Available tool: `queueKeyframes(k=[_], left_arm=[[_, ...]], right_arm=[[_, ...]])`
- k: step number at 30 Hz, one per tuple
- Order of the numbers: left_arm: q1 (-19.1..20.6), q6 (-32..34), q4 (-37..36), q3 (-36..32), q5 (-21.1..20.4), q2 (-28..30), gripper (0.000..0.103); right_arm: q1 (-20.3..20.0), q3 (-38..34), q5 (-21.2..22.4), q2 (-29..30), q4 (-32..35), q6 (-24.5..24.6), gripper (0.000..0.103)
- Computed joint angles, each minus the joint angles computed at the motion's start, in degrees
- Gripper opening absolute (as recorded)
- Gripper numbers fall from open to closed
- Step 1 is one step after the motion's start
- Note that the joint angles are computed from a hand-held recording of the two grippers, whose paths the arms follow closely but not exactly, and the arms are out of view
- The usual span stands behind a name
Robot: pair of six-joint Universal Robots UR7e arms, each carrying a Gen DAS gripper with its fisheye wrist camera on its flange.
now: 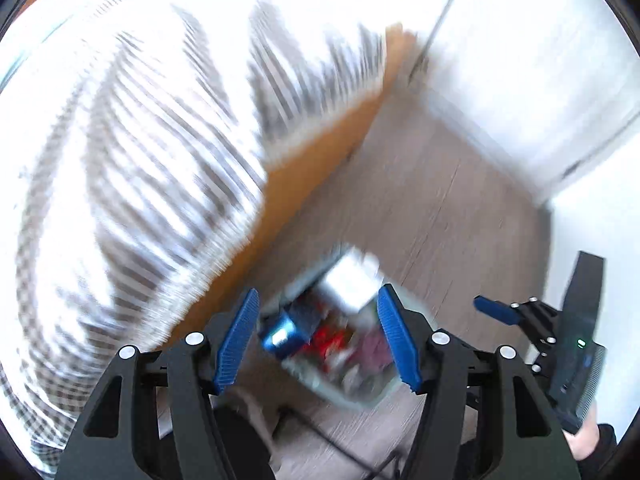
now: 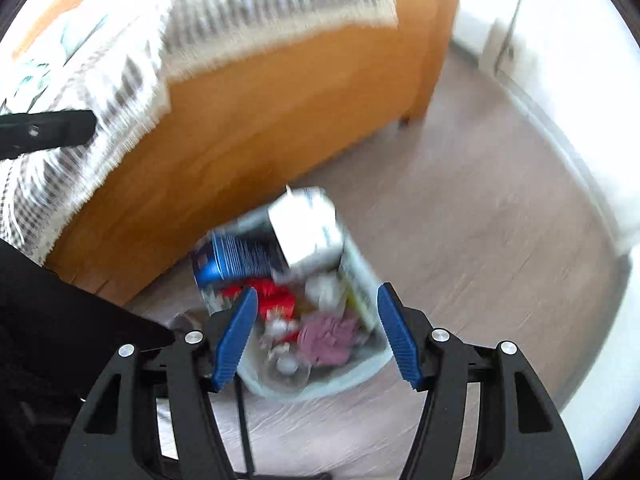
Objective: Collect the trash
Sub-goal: 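Move both open tools back over the bed toward the tape roll and tissue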
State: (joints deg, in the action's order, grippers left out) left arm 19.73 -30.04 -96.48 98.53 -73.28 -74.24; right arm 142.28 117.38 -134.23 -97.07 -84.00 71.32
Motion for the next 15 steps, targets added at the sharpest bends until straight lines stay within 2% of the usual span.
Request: queueKeyframes(k=[2, 6, 11, 13, 15], left_arm=[[0.79, -0.28, 0.57, -1.50, 2.83, -2.46, 0.059], [3.47, 1.35, 1.53, -5.21, 8.90, -7.00, 0.059], [9.22, 2.48, 3.82, -11.73, 16.39, -8.86, 0.061], [12.92, 5.10, 3.15, -13.59, 18.98, -9.02, 0.072], [17.00, 9.92, 0.04, -13.02, 23.27, -9.92, 0.075]], right_arm=[[0.63, -4.23, -2.35, 3.46, 0.60, -3.01, 0.060], [1.44, -11.60, -7.23, 10.20, -4.16, -11.98, 0.060], [1.73, -18.31, -10.99, 19.10, -19.69, -27.23, 0.060], [1.43, -20.75, -11.03, 22.84, -26.56, -33.90, 0.060], [0.87, -23.44, -10.53, 26.12, -30.69, -38.98, 0.060]])
